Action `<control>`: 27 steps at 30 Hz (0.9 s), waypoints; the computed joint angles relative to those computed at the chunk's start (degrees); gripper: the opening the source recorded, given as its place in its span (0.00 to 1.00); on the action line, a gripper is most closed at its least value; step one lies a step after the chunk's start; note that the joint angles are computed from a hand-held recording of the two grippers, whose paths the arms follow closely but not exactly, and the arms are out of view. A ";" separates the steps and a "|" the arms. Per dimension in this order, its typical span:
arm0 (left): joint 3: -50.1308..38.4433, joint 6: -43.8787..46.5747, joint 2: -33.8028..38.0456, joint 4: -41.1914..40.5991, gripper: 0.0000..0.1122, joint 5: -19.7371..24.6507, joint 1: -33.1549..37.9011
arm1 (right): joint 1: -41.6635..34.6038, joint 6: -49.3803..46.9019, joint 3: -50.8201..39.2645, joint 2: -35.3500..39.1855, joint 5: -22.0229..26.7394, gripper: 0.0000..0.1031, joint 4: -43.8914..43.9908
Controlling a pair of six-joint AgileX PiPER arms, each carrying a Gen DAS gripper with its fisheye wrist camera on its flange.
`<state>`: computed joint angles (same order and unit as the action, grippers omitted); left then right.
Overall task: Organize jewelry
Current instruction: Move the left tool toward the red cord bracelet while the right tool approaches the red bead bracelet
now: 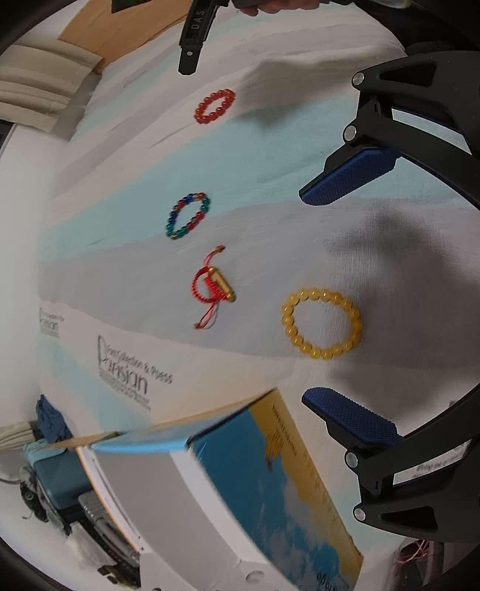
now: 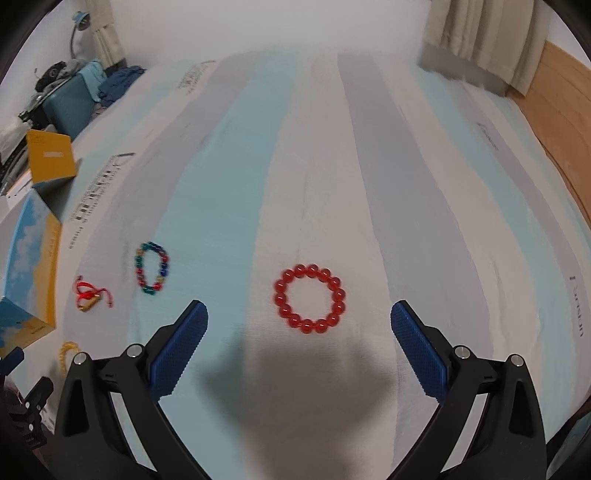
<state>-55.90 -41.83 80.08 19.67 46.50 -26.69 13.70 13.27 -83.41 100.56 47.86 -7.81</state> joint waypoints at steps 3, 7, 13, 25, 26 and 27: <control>0.74 -0.05 1.79 -0.03 0.86 -1.75 0.34 | -0.76 -0.46 0.68 1.48 -1.07 0.93 0.19; 1.40 -0.25 3.70 0.31 0.86 -3.83 0.94 | -1.45 -0.71 1.78 3.37 -2.73 0.93 0.34; 2.26 -0.59 6.32 1.18 0.85 -6.38 1.26 | -2.92 -0.63 1.61 6.46 -4.08 0.93 0.70; 1.32 -0.55 9.24 1.27 0.84 -8.46 2.47 | -4.20 0.28 -0.04 10.92 -4.81 0.90 0.47; 0.76 -0.61 9.53 1.63 0.84 -8.37 2.63 | -4.24 0.36 0.01 11.10 -5.04 0.90 0.43; 0.47 -0.56 9.66 1.79 0.84 -8.32 2.74 | -4.34 0.26 0.01 11.32 -5.25 0.89 0.61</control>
